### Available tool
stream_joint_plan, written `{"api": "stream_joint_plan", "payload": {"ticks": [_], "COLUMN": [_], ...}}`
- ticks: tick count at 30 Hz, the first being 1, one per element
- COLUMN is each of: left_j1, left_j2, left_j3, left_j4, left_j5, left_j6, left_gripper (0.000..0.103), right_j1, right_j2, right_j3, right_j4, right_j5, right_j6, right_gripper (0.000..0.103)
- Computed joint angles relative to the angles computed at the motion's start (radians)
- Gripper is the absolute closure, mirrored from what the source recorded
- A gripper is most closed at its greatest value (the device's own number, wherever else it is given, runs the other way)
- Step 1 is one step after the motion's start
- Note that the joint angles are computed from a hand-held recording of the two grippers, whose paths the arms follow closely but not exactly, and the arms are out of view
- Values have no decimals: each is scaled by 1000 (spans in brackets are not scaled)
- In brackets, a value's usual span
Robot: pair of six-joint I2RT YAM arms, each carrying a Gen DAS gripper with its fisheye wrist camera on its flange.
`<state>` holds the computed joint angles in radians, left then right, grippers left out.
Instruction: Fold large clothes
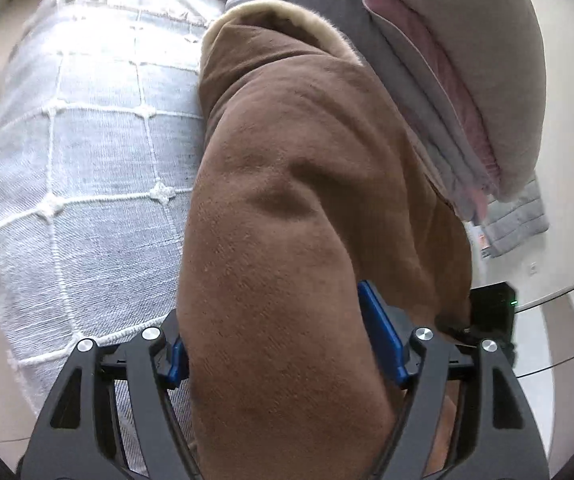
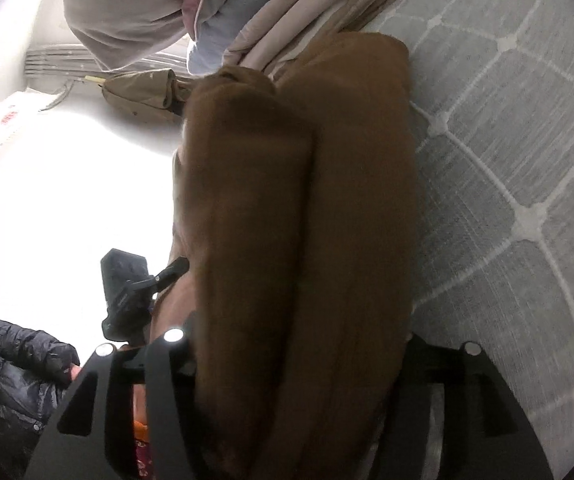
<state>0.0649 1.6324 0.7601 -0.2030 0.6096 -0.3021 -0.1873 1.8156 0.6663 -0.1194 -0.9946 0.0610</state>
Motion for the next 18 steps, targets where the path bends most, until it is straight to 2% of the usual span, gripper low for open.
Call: {"api": "stream_joint_plan", "payload": {"ticks": [1,3,5,7,12,13,14,16,18], "left_j1": [-11,-71,-109,-98,-272,-317,-377,-475,-579], "left_j2": [-8,-68,-125,-197,-428,-454,-494,-546,-580], "left_j3": [12,25,32,39,44,67,88,135,184], "left_j4": [-19,-74,-140,-231,-385,-430,-487,-583,-694], "left_j5": [-22,-105,-180,-244,-480,-533,-606,-714,-827], "left_j6": [-10,-66,-67,-20,-76,-103,-140,-207,-284], "left_gripper": [32,29,25,21,13,12,11,7,7], "right_j1": [-4,-8,-10,-14,-32,-37,-85,-68,-43], "right_j2": [-2,-79,-118,-214,-476,-532,-599,-708,-837], "right_j3": [54,56,60,43,-18,-45,-71,-81,-89], "right_j4": [-72,-175,-218,-292,-431,-448,-501,-548,-609], "right_j5": [15,70,112,173,287,306,314,360,416], "right_j6": [-23,-73,-92,-121,-173,-187,-251,-232,-209], "right_gripper": [46,45,40,38,28,26,24,19,16]}}
